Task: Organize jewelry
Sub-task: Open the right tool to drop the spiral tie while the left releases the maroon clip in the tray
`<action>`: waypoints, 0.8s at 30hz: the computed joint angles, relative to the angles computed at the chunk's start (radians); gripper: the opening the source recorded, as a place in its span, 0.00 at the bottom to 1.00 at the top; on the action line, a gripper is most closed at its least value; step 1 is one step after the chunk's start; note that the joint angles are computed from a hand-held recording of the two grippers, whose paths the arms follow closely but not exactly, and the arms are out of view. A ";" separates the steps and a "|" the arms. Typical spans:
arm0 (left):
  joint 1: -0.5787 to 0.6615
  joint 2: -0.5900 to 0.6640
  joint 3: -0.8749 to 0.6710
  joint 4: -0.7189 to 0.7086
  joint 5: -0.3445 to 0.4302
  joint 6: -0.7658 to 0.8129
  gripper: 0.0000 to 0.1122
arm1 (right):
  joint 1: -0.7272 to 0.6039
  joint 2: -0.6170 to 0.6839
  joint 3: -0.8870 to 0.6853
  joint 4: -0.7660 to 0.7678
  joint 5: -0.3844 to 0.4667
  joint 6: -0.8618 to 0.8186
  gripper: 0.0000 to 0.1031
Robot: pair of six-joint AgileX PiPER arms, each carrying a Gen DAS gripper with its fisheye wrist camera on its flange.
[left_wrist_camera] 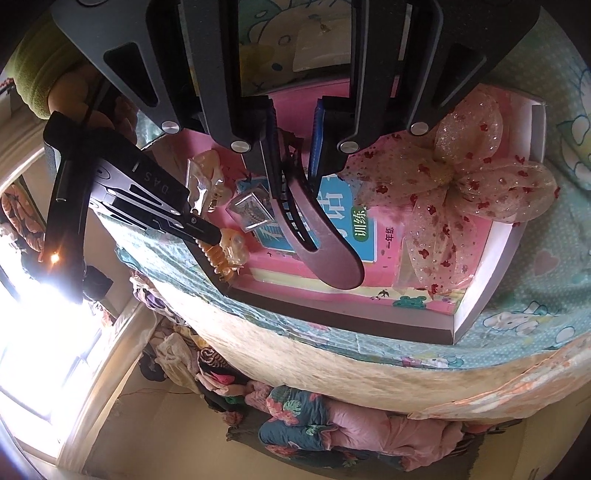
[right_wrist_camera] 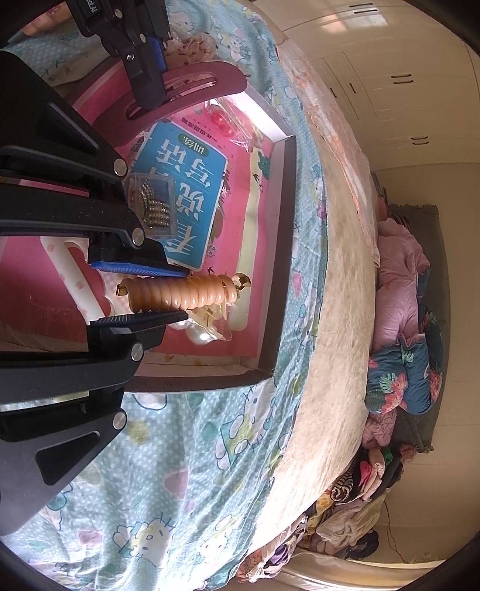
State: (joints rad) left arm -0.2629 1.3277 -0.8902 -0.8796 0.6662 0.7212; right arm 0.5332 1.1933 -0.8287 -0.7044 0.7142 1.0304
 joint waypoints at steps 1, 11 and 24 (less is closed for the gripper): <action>0.003 -0.001 0.001 0.000 0.001 0.000 0.07 | -0.001 -0.002 0.002 0.004 -0.004 0.000 0.17; 0.012 -0.003 0.004 -0.002 0.007 -0.004 0.07 | 0.023 -0.048 0.023 0.003 0.021 0.033 0.32; 0.033 -0.042 0.025 -0.006 0.018 -0.001 0.21 | 0.191 -0.180 0.066 -0.074 0.180 0.170 0.47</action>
